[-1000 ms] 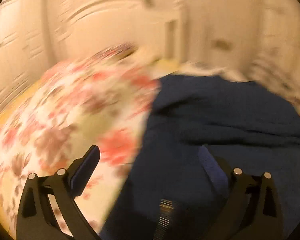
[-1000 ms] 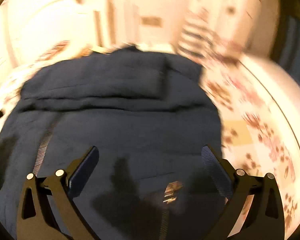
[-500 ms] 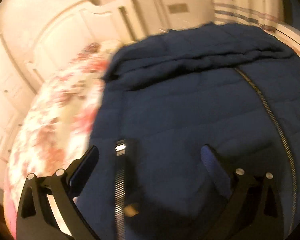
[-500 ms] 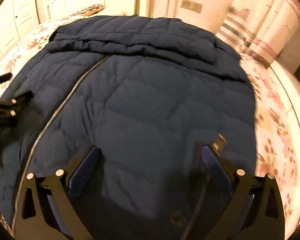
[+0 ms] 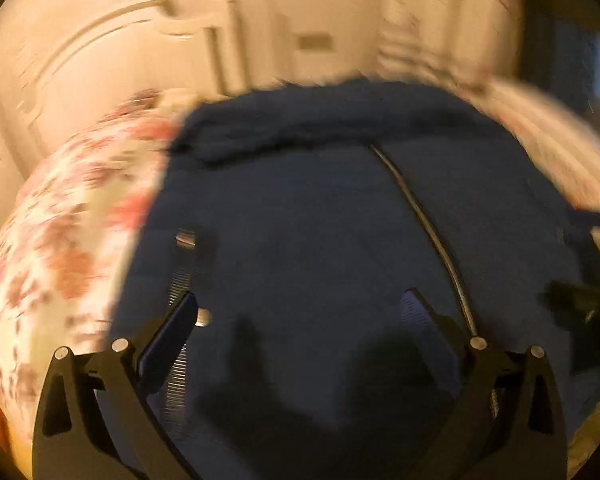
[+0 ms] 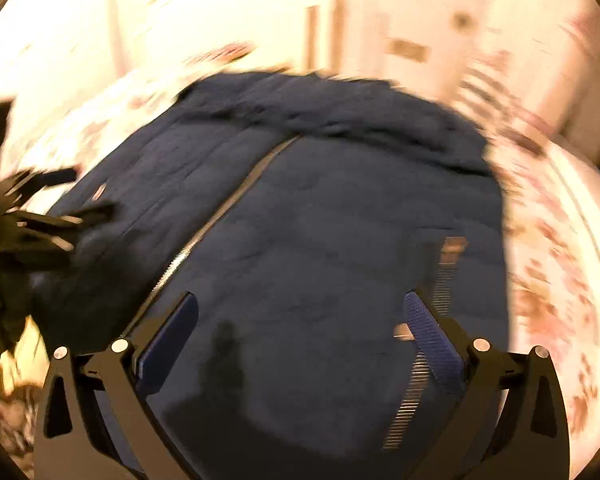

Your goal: Fold large clothes

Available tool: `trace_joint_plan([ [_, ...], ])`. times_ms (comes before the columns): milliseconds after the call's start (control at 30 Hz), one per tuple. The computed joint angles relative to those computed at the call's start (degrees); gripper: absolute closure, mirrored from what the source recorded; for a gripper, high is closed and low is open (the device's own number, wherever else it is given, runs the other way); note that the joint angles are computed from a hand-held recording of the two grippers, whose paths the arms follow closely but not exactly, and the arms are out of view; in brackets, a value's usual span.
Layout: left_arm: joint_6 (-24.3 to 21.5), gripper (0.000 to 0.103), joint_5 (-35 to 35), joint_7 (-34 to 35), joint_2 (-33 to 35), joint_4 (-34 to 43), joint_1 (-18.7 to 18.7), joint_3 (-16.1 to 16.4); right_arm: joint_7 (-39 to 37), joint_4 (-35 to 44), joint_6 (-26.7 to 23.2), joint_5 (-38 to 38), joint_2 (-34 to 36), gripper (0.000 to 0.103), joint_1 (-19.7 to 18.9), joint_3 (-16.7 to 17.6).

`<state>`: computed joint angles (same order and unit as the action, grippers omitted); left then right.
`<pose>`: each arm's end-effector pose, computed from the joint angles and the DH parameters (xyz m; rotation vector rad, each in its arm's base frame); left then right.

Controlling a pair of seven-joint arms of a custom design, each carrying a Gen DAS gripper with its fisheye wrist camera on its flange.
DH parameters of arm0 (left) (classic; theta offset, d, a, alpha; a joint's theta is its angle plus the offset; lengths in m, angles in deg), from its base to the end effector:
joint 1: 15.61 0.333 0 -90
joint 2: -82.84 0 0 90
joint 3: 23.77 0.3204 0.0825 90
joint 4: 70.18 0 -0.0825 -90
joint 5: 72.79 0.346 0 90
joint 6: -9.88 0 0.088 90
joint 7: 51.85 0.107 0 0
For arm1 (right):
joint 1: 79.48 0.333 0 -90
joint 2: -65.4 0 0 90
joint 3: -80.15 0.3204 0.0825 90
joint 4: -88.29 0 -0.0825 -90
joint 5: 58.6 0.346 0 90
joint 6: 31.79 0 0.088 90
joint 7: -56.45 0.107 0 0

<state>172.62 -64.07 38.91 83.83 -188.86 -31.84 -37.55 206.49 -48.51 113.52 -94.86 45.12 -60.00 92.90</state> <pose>0.4870 -0.2894 0.5341 -1.1243 2.3043 -0.8082 0.3658 0.2490 0.5235 -1.7880 1.8587 -0.7338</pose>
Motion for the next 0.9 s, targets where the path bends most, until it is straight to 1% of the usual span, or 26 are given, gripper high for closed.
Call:
trace_joint_plan([
  [33,-2.07,0.002,7.43,-5.54,0.96,0.66,-2.15,1.6,-2.63,1.63,-2.6,1.83,2.94,0.005,1.04,0.06],
  [67,-1.71,0.002,10.84,-8.58,1.66,0.65,-2.29,1.65,-3.66,2.14,-4.11,3.15,4.63,0.004,0.41,1.0],
  [100,-1.38,0.002,10.24,-8.8,1.56,0.42,-0.44,-0.11,-1.13,1.09,-2.5,1.56,4.31,0.004,1.17,-0.06],
  [167,-3.81,0.002,0.57,-1.94,1.76,1.41,-0.12,-0.11,-2.31,-0.49,-0.54,3.6,3.12,0.004,1.87,-1.57],
  [200,-4.25,0.002,-2.28,-0.27,1.75,1.51,0.24,0.05,-2.7,-0.85,-0.46,4.09,2.72,0.004,1.92,-1.73],
  [267,-3.6,0.002,-5.71,1.79,0.71,0.33,0.95,0.57,-3.52,-2.06,-0.83,4.82,1.02,0.005,2.04,-1.78],
  [333,-1.3,0.002,-4.25,0.29,-0.85,-2.47,1.7,1.32,-3.37,-4.59,-0.1,5.22,-1.7,0.005,1.98,-1.63],
  [367,-0.63,0.002,-4.39,0.63,-0.55,-2.67,2.32,1.67,-2.58,-5.65,-0.75,5.11,-3.02,0.004,1.69,-1.07],
  [400,-0.27,0.002,-8.16,3.68,-1.34,-3.86,2.97,1.98,-1.6,-7.55,-1.05,5.32,-5.01,0.004,1.5,-0.86],
  [433,0.32,0.002,-13.13,7.96,-2.02,-5.07,3.35,2.2,-0.55,-8.64,-0.33,5.53,-5.93,0.004,1.32,-0.63],
  [467,1.63,0.002,-17.04,11.42,-2.8,-6.69,3.56,2.4,0.25,-10.9,1.12,6.55,-7.7,0.004,1.48,-1.21],
  [500,1.92,0.002,-17.65,12.37,-2.98,-6.91,3.88,2.46,0.78,-12.51,2.69,7.37,-8.91,0.004,1.49,-1.65],
  [533,2.49,0.002,-16.33,11.54,-3.48,-7.66,4.32,2.33,1.63,-14.36,4.55,7.21,-10.55,0.004,1.0,-1.54],
  [567,2.62,0.002,-13.93,9.29,-4.05,-8.15,4.89,2.05,1.79,-14.51,3.71,7.64,-11.17,0.005,0.84,-0.99],
  [600,2.52,0.002,-11.28,6.23,-4.71,-8.47,5.48,1.62,2.83,-13.5,0.94,7.68,-11.47,0.005,0.25,0.6],
  [633,2.49,0.003,-11.51,5.75,-5.27,-8.66,5.48,1.48,4.05,-12.71,-1.34,7.2,-11.9,0.005,-0.32,2.03],
  [667,2.69,0.003,-15.24,8.7,-6.3,-9.39,4.65,1.93,6.7,-11.23,-4.29,5.16,-12.29,0.005,-1.28,4.64],
  [700,2.9,0.003,-22.15,14.81,-7.72,-10.36,2.65,2.94,7.4,-11.07,-4.12,4.0,-12.84,0.005,-1.21,5.25],
  [733,3.12,0.003,-26.16,19.0,-9.0,-11.37,1.14,3.32,8.03,-11.15,-2.23,2.62,-13.1,0.005,-0.77,5.4],
  [800,3.99,0.002,-26.34,21.15,-10.29,-13.11,0.55,2.19,8.51,-10.72,0.55,1.2,-11.32,0.005,0.04,5.57],
  [833,4.75,0.002,-24.03,20.5,-10.53,-14.1,1.08,0.79,7.52,-10.18,0.85,1.36,-9.74,0.005,0.8,5.16],
  [867,6.76,0.002,-17.69,16.45,-10.37,-15.56,3.61,-2.25,6.58,-9.02,0.06,0.92,-6.74,0.004,1.23,5.63],
  [900,8.17,0.002,-10.82,10.66,-9.87,-16.02,6.68,-5.03,9.66,-8.8,-0.41,-3.06,-5.61,0.004,-0.35,7.93],
])
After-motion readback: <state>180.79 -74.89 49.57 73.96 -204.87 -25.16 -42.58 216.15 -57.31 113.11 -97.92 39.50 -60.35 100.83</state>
